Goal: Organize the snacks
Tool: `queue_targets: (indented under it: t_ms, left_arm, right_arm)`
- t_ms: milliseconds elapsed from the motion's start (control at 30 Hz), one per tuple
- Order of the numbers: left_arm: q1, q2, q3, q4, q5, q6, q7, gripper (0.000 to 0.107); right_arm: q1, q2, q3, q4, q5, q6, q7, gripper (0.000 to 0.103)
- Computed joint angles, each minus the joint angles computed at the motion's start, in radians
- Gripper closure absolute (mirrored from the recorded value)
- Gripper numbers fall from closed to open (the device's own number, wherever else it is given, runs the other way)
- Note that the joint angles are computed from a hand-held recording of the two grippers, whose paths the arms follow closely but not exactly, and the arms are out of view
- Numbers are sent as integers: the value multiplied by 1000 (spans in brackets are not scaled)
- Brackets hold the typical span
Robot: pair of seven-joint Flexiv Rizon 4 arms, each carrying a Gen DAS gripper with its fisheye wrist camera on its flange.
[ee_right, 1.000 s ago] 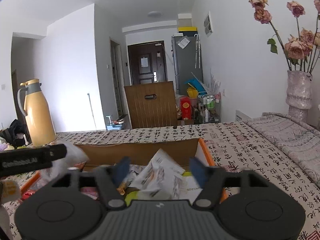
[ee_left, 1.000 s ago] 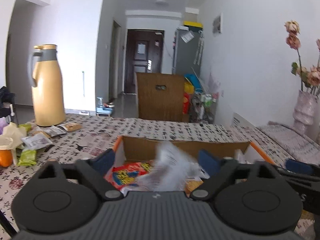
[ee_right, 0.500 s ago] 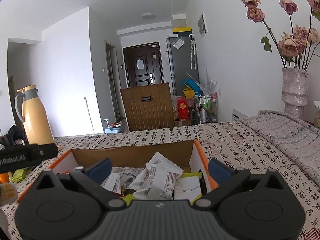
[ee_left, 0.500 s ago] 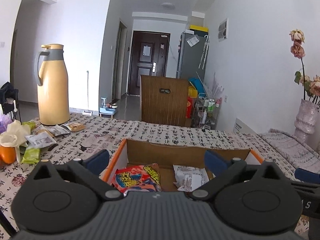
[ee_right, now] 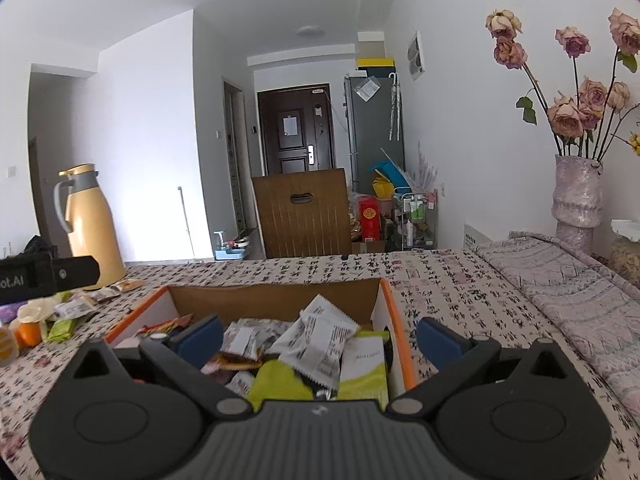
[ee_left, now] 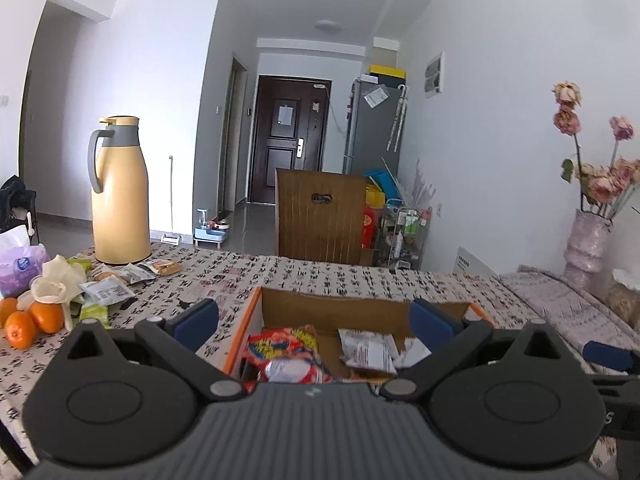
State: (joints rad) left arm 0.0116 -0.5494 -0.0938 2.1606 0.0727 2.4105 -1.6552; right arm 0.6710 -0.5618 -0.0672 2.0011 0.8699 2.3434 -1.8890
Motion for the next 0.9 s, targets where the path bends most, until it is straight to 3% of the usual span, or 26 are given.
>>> queue_targets:
  t_ms: [433,700,900]
  left_arm:
    - [139,62,-4,173,207,-8,-66,4]
    - [253,38,-47,220,323,-89,-98,4]
    - [273,18,-63,240,342,-103,-83,4]
  right_arm:
    - [25,33,110,188,9,95,65,0]
    - [77,16,125,233,57,71,100,0]
    - [108,4,115,254,76,51,130,0]
